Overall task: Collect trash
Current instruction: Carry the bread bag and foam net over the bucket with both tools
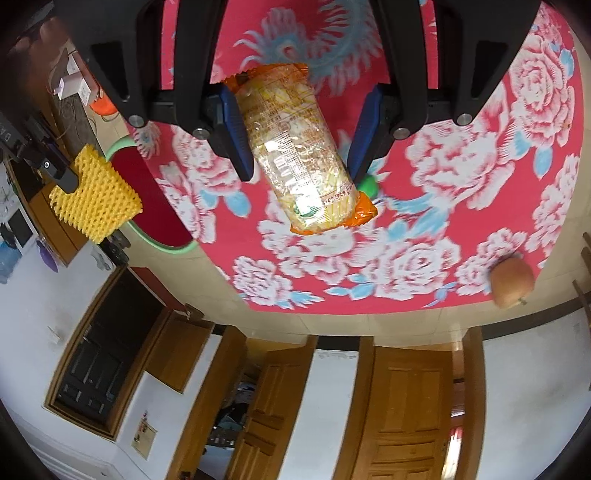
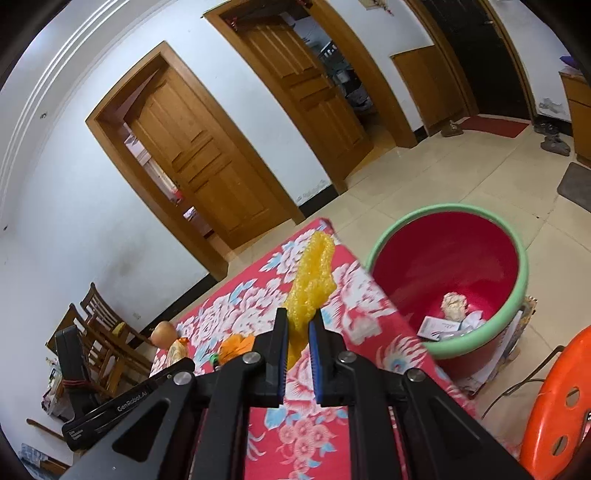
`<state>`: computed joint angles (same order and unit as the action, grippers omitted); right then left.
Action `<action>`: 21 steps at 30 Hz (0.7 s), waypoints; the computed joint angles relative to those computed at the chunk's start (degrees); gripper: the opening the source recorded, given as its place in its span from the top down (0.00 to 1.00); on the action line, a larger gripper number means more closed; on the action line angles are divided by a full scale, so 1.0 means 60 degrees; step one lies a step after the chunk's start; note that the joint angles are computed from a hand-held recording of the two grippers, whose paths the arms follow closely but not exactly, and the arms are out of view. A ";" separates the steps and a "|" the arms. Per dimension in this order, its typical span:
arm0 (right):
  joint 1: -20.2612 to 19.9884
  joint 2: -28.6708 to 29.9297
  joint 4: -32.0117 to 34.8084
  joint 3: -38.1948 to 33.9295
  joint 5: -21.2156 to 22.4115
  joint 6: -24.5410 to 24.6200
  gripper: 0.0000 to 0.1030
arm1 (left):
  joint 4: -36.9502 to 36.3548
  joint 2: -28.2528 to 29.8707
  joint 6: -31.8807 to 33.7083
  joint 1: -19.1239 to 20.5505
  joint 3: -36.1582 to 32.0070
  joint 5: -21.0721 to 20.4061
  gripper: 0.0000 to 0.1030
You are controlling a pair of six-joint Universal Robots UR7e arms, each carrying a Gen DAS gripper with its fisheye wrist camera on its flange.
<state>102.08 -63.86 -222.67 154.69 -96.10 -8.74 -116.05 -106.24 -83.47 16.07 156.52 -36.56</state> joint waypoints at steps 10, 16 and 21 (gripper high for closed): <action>-0.0915 -0.0713 0.0245 0.0102 0.0293 -0.0314 0.88 | -0.3801 0.2663 0.2183 0.0624 -0.0430 0.0061 0.49; -0.1574 -0.1019 0.0620 -0.0041 0.0404 -0.0511 0.88 | -0.5709 0.4153 0.3452 0.1102 -0.0801 -0.0076 0.49; -0.1904 -0.1022 0.0868 -0.0303 0.0283 -0.0634 0.88 | -0.7104 0.5339 0.4504 0.1541 -0.1216 -0.0210 0.49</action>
